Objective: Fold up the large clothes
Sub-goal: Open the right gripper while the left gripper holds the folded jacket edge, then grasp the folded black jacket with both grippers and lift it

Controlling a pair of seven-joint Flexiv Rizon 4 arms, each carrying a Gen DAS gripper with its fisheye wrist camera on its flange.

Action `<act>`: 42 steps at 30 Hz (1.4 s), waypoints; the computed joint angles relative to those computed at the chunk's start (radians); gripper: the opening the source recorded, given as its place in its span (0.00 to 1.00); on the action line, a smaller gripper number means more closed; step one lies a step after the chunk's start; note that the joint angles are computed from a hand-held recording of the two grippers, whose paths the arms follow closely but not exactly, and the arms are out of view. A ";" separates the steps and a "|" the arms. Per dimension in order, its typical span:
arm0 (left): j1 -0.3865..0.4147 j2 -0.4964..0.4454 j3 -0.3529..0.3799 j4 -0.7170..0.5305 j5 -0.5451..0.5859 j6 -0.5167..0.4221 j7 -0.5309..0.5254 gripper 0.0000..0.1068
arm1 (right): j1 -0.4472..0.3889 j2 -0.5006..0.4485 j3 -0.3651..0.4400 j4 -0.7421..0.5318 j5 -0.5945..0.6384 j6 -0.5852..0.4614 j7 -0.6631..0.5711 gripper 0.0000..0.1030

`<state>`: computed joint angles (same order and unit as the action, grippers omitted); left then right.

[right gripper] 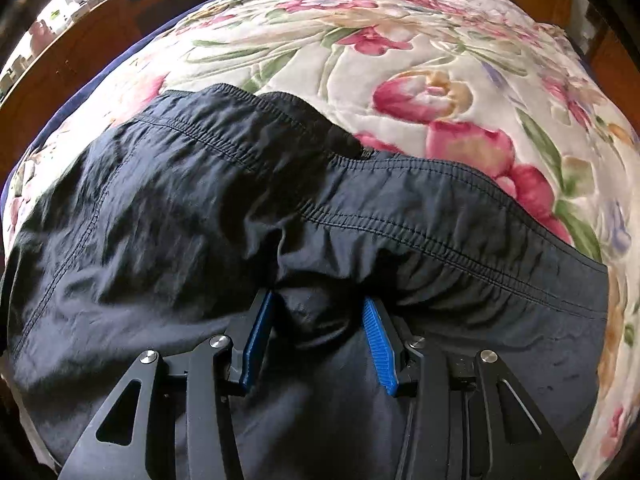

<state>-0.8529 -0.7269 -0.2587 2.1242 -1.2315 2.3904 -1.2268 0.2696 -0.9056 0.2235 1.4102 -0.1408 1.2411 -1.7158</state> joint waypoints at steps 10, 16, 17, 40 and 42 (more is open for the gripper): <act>-0.013 -0.001 -0.004 -0.015 -0.038 0.005 0.026 0.09 | -0.096 0.238 0.050 0.490 -0.006 0.429 -0.046 0.46; -0.011 -0.010 -0.037 -0.056 -0.117 0.032 0.111 0.09 | -0.139 0.287 0.056 0.693 -0.042 0.611 -0.017 0.46; -0.008 -0.012 -0.044 -0.061 -0.125 0.036 0.120 0.09 | -0.133 0.290 0.043 0.707 -0.047 0.629 -0.009 0.46; 0.002 0.023 -0.009 -0.070 -0.001 0.023 0.094 0.09 | 0.148 0.243 -0.200 0.835 0.049 0.879 0.012 0.46; -0.002 0.026 -0.006 -0.134 -0.012 0.016 0.172 0.09 | 0.090 0.242 -0.157 0.838 0.010 0.892 0.028 0.46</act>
<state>-0.8553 -0.7006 -0.2652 1.9899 -1.2436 2.4061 -1.0545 0.3597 -0.6632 0.0662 2.2484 -0.1306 2.1328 -1.6880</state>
